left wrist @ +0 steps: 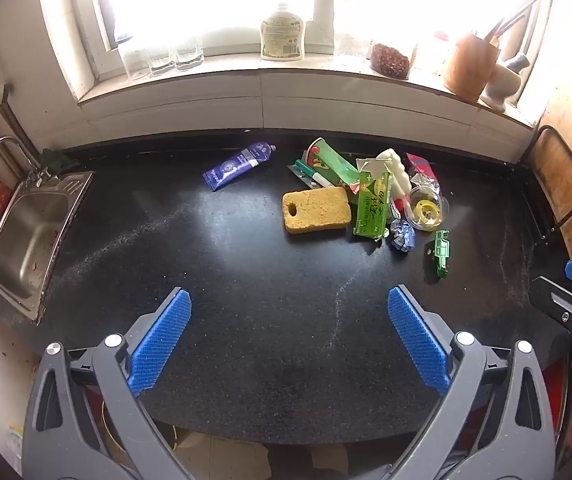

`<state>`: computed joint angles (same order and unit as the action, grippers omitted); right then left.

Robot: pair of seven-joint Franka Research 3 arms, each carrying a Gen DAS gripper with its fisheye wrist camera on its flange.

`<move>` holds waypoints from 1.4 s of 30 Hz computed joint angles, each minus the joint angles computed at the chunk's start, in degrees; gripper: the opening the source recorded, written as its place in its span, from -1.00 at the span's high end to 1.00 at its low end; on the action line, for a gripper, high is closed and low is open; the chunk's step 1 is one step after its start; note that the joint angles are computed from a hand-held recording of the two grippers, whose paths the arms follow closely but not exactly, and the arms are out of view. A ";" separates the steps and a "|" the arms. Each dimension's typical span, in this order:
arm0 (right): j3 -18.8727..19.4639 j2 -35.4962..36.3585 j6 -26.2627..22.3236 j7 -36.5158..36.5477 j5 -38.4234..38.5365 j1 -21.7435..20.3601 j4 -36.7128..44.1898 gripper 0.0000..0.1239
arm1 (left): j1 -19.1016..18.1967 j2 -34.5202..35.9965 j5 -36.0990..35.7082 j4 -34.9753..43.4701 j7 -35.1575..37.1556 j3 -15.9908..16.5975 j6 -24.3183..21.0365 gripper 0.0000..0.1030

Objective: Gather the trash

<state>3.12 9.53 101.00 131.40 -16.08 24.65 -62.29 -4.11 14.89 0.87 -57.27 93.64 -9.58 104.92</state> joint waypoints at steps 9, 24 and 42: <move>-0.03 -0.02 0.14 0.00 0.29 -0.23 -0.33 -0.56 | -0.02 0.89 -0.10 1.22 0.15 -0.08 -0.75 -0.87; -0.30 1.34 -0.22 -0.41 0.90 -0.05 1.35 -0.56 | 0.04 1.97 -0.39 2.37 0.47 -0.17 -1.56 -0.87; -0.73 1.82 -0.36 -0.84 1.70 -0.18 2.01 -0.56 | -0.30 3.54 -0.28 4.80 0.85 -0.27 -2.93 -0.87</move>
